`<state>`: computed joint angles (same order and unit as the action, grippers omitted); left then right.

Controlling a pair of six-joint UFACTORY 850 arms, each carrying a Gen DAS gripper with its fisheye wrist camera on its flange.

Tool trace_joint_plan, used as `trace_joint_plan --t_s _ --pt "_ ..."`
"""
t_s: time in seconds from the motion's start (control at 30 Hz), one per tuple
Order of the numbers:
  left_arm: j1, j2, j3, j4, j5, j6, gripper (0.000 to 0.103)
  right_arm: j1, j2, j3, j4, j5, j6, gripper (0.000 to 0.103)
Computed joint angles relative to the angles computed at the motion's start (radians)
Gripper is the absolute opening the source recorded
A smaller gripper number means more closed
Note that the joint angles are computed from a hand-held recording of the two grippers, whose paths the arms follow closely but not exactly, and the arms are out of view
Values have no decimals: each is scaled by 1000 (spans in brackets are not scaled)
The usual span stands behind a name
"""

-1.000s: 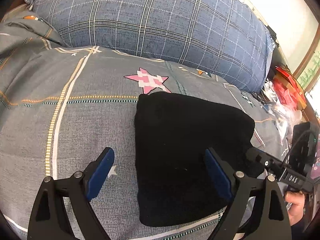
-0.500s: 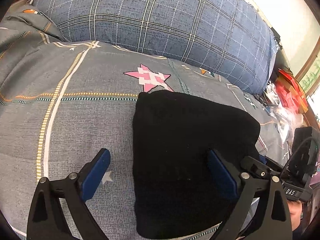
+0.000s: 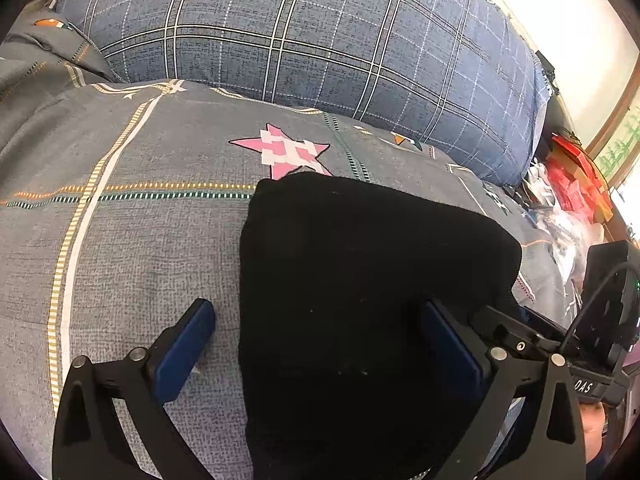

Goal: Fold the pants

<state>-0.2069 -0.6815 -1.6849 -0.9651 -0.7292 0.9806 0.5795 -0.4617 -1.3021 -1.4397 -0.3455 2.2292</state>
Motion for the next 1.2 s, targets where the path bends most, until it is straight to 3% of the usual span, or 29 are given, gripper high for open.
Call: trace_joint_plan --t_s 0.1,0.13,0.17,0.27,0.4,0.47,0.83,1.2 --pt "0 12 26 -44 11 60 98 10 10 13 -35 -32 32 71" --pt "2 13 30 -71 -15 98 80 15 15 16 -37 -45 33 59" --pt "0 22 42 -70 -7 102 76 17 19 21 -44 -52 38 52" --pt "-2 40 60 -77 12 125 67 28 33 28 -55 -67 40 45" --pt "3 55 62 -70 -1 122 54 46 43 25 -58 -94 35 42" --pt "6 67 65 -67 -8 120 53 54 49 25 -75 -103 52 41" --pt "16 104 52 -76 -6 129 53 75 56 -23 -71 -146 -3 41" --pt "18 6 -139 -5 -15 7 53 33 -26 -170 -3 -138 -158 41"
